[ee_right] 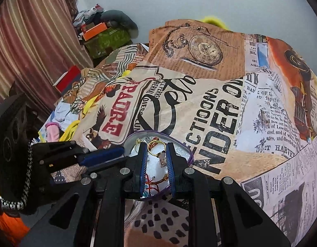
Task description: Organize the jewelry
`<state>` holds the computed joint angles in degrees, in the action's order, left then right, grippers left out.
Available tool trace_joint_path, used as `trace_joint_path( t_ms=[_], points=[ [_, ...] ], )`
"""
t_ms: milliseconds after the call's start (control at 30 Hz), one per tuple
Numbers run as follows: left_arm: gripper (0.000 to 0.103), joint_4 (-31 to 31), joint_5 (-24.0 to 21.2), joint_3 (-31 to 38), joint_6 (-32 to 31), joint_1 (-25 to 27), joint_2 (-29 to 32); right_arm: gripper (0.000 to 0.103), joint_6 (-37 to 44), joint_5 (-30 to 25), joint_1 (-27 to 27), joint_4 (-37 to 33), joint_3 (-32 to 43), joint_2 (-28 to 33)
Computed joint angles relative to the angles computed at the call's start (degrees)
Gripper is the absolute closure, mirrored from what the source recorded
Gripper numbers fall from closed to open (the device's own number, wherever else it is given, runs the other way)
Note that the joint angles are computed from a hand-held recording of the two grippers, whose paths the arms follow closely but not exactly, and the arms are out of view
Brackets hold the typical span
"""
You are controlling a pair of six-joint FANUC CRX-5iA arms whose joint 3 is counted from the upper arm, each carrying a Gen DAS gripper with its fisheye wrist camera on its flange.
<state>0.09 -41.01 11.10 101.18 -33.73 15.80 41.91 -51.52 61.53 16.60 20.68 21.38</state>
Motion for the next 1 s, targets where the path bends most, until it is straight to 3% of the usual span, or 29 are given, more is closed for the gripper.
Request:
trace_joint_path(
  t_ms=[367, 533, 667, 733, 1000],
  points=[
    [0.058, -0.03, 0.73, -3.49, 2.04, 1.41, -3.08, 0.086, 3.96, -3.62, 0.40, -2.94, 2.67, 1.62],
    [0.057, 0.02, -0.04, -4.15, 2.20, 1.46, -3.70, 0.084, 4.63, -6.36, 0.08, -4.98, 5.15, 2.58],
    [0.057, -0.29, -0.64, -4.30, 2.38, 1.32, -4.13, 0.065, 3.42, -7.82, 0.88, -2.85, 5.20, 2.88],
    [0.057, -0.59, -0.94, -4.49, 2.64, 1.24, -4.53, 0.061, 2.08, -8.18, 1.54, -0.53, 4.38, 2.63],
    [0.057, -2.17, -1.62, -5.03, 4.99, 0.28, -7.33, 0.061, -3.74, -7.51, 4.28, 7.70, -1.14, -1.77]
  ],
)
